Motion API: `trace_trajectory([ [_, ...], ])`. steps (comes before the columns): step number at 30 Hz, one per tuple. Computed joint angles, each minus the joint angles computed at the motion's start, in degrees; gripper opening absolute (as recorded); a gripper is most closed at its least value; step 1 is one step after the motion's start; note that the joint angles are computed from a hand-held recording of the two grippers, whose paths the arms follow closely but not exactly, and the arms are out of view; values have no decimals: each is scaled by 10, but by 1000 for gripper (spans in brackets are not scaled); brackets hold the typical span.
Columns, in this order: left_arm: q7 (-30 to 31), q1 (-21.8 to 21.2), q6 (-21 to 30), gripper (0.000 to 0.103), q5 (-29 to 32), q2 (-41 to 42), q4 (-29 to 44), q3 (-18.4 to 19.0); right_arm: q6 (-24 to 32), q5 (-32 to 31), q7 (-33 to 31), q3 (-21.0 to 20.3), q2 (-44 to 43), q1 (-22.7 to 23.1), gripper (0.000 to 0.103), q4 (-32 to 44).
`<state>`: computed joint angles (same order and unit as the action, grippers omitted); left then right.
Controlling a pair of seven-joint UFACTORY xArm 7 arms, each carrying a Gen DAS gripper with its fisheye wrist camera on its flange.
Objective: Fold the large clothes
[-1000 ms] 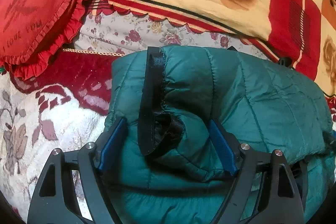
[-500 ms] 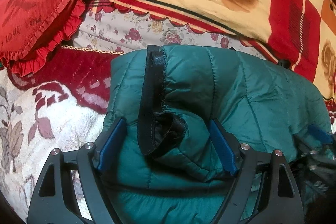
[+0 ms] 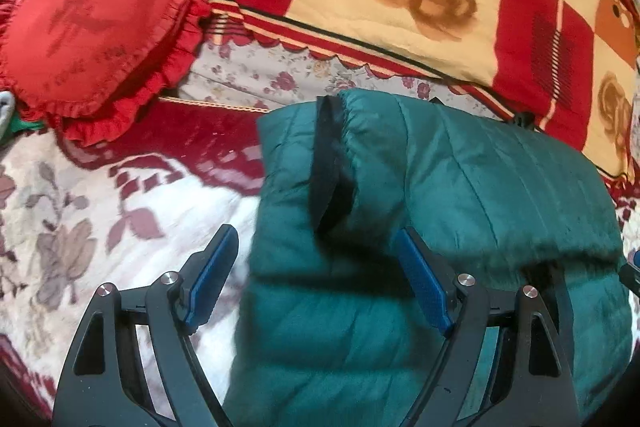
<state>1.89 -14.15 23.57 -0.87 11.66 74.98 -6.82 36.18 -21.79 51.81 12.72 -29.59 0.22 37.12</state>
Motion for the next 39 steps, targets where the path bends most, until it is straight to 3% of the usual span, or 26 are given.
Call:
trace_trajectory([
  [9,102,22,-4,82,-95,-135,-147,3,50,72,1,-3,-138,39,73,-107],
  [14,144,19,-6,82,-111,-204,-224,22,100,109,-3,9,-220,74,73,-149],
  [25,187,11,11,82,-151,-311,-333,66,221,169,36,50,-375,153,78,-198],
  [39,206,24,51,82,-157,-376,-399,98,305,203,74,68,-443,206,79,-213],
])
